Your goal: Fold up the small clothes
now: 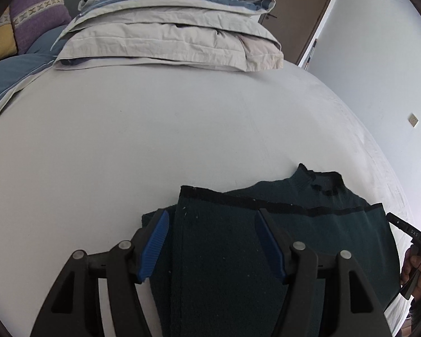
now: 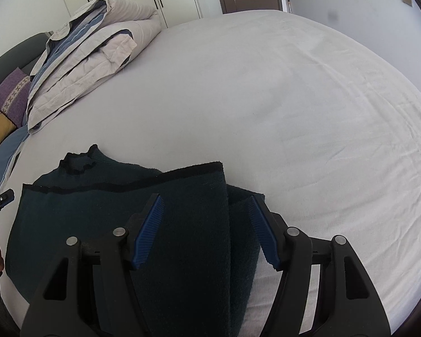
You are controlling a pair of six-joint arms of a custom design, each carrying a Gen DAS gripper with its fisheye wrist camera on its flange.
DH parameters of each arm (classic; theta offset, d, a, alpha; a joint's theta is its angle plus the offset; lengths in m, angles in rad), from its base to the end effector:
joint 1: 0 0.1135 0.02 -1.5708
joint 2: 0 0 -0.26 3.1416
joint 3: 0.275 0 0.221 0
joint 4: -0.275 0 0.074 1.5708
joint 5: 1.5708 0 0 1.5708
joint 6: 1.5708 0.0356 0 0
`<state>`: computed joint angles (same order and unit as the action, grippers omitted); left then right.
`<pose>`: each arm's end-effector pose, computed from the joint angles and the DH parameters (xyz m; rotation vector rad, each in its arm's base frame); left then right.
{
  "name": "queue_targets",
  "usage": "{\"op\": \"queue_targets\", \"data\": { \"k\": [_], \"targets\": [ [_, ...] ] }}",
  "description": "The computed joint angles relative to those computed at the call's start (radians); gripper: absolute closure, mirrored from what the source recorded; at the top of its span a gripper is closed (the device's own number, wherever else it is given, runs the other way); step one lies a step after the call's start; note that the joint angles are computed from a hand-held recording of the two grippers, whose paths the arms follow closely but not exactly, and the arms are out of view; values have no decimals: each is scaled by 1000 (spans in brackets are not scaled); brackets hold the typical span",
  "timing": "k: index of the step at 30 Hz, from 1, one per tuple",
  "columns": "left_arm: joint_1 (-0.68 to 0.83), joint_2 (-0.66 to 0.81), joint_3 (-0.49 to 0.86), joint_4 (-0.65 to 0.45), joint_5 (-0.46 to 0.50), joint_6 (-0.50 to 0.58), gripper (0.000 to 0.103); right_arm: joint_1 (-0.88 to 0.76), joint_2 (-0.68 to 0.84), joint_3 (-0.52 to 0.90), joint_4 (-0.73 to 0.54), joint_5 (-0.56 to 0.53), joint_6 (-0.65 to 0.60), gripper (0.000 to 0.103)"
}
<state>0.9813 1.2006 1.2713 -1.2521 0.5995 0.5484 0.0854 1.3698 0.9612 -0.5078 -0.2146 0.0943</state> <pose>0.1129 0.1327 0.3351 -0.3798 2.4219 -0.2115 0.2518 0.0292 0.2525 -0.0799 2.4882 0.3427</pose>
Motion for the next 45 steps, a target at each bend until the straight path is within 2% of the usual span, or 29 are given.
{"op": "queue_targets", "data": {
  "k": [2, 4, 5, 6, 8, 9, 10, 11, 16, 21, 24, 28, 30, 33, 35, 36, 39, 41, 45],
  "targets": [
    [-54, 12, -29, 45, -53, -22, 39, 2, 31, -3, 15, -1, -2, 49],
    [-91, 16, -62, 74, -92, -30, 55, 15, 44, -14, 40, 17, -2, 63],
    [-96, 11, -77, 86, -97, -26, 57, 29, 51, -14, 54, 28, 4, 68],
    [-94, 2, -90, 98, -93, -24, 60, 33, 55, -11, 53, 30, 1, 78],
    [-77, 2, -93, 96, -73, -14, 69, 48, 60, -3, 54, 51, -10, 87],
    [-70, -1, -92, 93, -65, -12, 77, 55, 58, -2, 55, 67, -15, 93],
    [-69, -10, -91, 98, -65, -16, 87, 60, 47, -5, 56, 78, -17, 95],
    [-67, -19, -90, 102, -65, -19, 90, 62, 35, -7, 60, 84, -16, 95],
    [-39, -46, -84, 105, -39, -22, 94, 73, -21, -12, 59, 123, -29, 98],
    [-4, -46, -30, 110, 1, -57, 94, 36, -51, 6, 72, 113, -10, 98],
    [-27, -20, 3, 130, -6, -96, 94, 17, -17, 44, 59, 106, -14, 98],
    [-85, 5, -65, 206, -78, -141, 94, 7, 69, 64, 75, 101, 6, 98],
    [-90, 29, -122, 235, -98, -148, 93, 0, 171, 102, 26, 70, 3, 98],
    [-38, 38, -142, 241, -47, -142, 86, -28, 145, 59, 65, 38, 15, 98],
    [-22, 47, -114, 222, -44, -142, 71, -42, 129, 55, 56, 24, 8, 98],
    [-8, 44, -100, 211, -41, -143, 60, -49, 122, 57, 43, 26, 7, 97],
    [72, 29, -48, 144, 14, -111, 57, -65, 80, 67, -22, 54, 43, 95],
    [130, 11, -2, 59, 69, -65, 56, -81, 15, 63, -76, 69, 77, 95],
    [198, -110, 25, -170, 145, 143, 54, -72, -203, -5, -144, -78, 135, 95]
  ]
}}
